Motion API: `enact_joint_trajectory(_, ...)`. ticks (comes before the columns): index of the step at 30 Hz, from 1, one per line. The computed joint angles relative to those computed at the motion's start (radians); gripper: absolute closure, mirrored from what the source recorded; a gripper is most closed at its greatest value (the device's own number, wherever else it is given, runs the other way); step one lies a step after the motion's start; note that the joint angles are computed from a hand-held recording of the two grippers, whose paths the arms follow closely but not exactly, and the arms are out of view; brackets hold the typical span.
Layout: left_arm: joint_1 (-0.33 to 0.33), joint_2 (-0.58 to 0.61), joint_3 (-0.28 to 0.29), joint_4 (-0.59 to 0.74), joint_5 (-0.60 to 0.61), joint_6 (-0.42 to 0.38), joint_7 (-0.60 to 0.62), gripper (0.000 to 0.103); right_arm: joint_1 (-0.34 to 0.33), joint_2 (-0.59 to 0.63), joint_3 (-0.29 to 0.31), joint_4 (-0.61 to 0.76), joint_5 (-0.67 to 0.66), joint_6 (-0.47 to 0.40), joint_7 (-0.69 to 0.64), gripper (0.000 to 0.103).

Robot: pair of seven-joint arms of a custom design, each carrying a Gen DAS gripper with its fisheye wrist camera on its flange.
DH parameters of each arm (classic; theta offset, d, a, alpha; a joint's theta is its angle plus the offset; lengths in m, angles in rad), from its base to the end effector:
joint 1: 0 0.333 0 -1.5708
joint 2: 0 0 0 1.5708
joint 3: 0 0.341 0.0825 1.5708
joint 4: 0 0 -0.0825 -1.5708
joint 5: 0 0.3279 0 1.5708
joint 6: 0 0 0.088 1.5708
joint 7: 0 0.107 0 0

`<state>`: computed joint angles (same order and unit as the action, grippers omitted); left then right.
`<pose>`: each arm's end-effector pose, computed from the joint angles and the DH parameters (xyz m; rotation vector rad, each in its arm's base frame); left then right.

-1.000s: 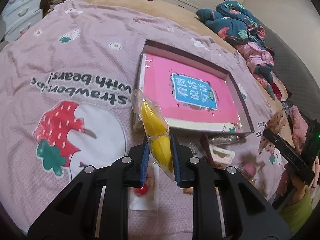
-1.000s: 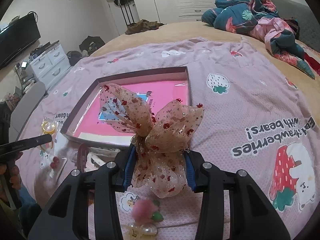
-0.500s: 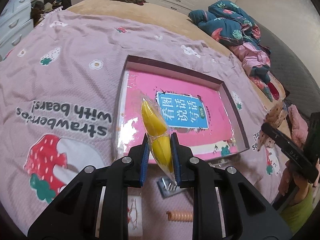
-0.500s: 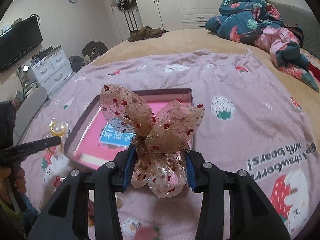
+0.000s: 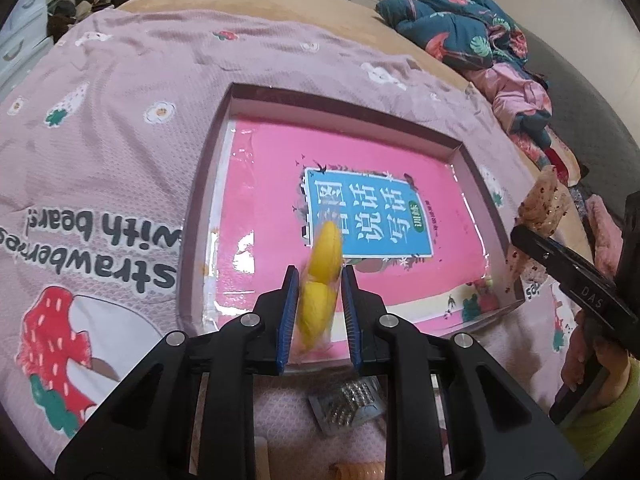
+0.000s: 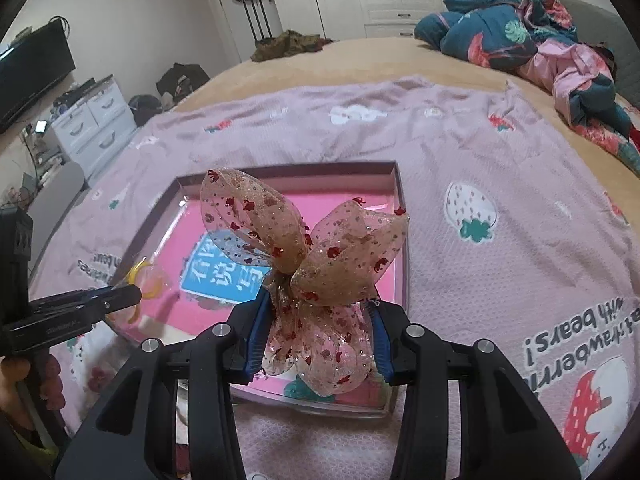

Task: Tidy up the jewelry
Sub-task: 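Carry both items into the tray and open both tools to release them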

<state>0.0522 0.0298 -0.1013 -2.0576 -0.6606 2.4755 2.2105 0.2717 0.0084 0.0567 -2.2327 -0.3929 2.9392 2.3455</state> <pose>0.5396 -0.0241 0.5149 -1.7956 2.2877 -0.9286 0.4906 0.1932 0.5050 -1.6751 1.8323 -0.4692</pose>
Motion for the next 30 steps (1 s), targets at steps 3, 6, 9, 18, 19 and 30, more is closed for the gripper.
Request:
enact_joint_trajectory(3, 0.0, 0.007, -0.002, -0.001, 0.006, 0.009, 0.002, 0.089, 0.007, 0.029, -0.003, 0.013, 0.012, -0.019, -0.003, 0.061)
enact_joint_trajectory(6, -0.001, 0.004, -0.003, -0.007, 0.024, 0.024, -0.005, 0.077, 0.022, 0.05, -0.013, 0.023, 0.033, -0.036, -0.015, 0.061)
enact_joint_trajectory(9, 0.0, -0.005, -0.001, -0.014, 0.035, 0.033, -0.002, 0.07, 0.04, 0.064, -0.027, 0.028, 0.014, -0.053, 0.007, 0.058)
enact_joint_trajectory(18, -0.01, -0.054, 0.018, -0.05, 0.055, 0.093, 0.0, 0.048, 0.072, 0.071, -0.052, 0.023, -0.036, -0.058, 0.087, 0.041)
enact_joint_trajectory(19, -0.012, -0.059, 0.021, -0.053, 0.058, 0.097, -0.002, 0.048, 0.072, 0.064, -0.053, 0.018, -0.048, -0.054, 0.096, 0.039)
enact_joint_trajectory(30, -0.034, -0.126, 0.055, -0.088, 0.031, 0.117, -0.021, 0.022, -0.002, -0.062, 0.009, -0.045, -0.295, -0.056, 0.325, 0.009)
